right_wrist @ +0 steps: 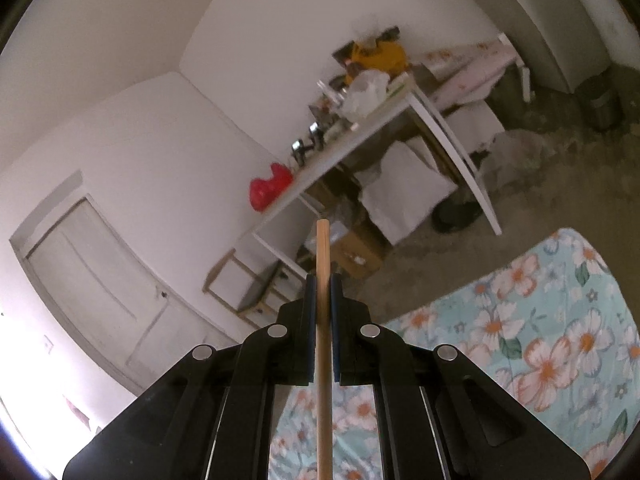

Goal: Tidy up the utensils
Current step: 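Lower the held chopstick into the mint basket and open the right tool, then bring the open right tool back toward the mint basket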

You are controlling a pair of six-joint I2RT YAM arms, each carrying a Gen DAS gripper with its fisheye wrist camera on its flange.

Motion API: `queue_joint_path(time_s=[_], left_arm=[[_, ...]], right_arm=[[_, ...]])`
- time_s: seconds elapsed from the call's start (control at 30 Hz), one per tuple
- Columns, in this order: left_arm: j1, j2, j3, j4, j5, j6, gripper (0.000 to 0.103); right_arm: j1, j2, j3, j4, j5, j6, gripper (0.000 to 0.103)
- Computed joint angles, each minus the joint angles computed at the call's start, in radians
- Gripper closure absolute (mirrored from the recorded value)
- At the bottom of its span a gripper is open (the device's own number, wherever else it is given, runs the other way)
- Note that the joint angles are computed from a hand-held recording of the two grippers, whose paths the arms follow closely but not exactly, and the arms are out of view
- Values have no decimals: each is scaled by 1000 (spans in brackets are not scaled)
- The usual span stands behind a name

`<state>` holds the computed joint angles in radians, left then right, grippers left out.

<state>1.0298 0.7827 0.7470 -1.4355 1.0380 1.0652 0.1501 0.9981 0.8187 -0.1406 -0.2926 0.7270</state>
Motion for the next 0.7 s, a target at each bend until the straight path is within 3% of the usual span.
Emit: queue_joint_path(time_s=[0.4, 0.7], left_arm=[[-9, -3, -2, 5, 1, -15, 23], [-13, 2, 0, 5, 11, -15, 23]], right_arm=[[52, 51, 56, -90, 32, -41, 96], [52, -27, 72, -206, 28, -112, 96]])
